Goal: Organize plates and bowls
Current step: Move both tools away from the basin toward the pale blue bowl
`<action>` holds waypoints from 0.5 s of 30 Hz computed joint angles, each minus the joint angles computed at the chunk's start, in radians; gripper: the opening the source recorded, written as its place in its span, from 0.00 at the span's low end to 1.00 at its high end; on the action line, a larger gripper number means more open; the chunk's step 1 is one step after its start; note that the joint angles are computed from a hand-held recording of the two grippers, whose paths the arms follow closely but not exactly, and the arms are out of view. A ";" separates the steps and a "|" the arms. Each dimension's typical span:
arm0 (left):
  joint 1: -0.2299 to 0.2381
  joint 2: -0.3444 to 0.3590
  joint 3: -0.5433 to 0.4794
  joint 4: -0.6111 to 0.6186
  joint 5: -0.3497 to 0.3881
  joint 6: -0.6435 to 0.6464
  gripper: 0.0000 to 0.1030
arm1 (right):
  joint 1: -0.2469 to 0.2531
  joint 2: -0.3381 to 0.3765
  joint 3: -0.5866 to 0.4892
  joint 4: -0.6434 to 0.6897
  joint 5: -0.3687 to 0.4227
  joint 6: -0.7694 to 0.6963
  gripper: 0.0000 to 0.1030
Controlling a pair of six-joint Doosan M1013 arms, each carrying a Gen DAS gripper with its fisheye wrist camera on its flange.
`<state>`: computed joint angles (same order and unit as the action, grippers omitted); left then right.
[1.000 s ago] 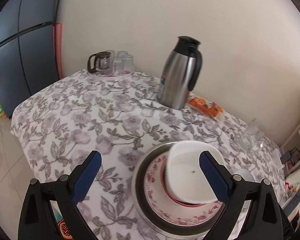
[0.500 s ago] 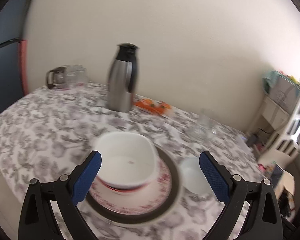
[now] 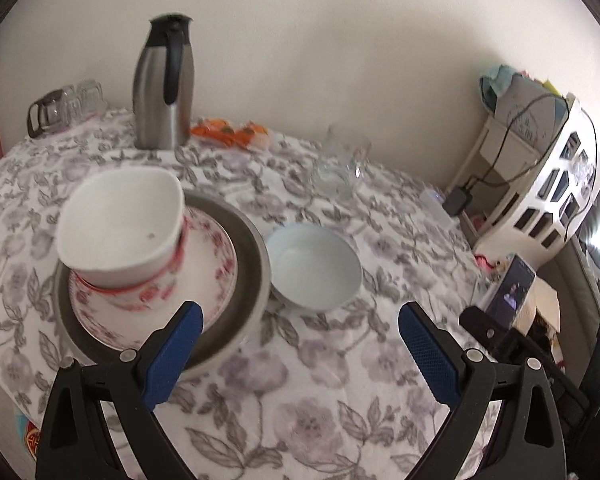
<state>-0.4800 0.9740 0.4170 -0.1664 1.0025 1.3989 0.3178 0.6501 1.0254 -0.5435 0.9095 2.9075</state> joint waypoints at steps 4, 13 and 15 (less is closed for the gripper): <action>-0.005 0.031 -0.045 -0.003 0.054 -0.019 0.96 | -0.010 0.013 -0.008 0.045 -0.001 -0.026 1.00; 0.007 0.134 -0.207 -0.037 0.193 -0.188 0.95 | -0.022 0.052 -0.050 0.113 0.002 -0.071 1.00; 0.006 0.129 -0.194 -0.031 0.177 -0.211 0.94 | -0.027 0.051 -0.040 0.124 -0.035 -0.050 1.00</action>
<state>-0.4739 1.1027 0.2226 -0.1976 1.1791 1.1875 0.2909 0.7013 0.9854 -0.4196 0.8742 2.8578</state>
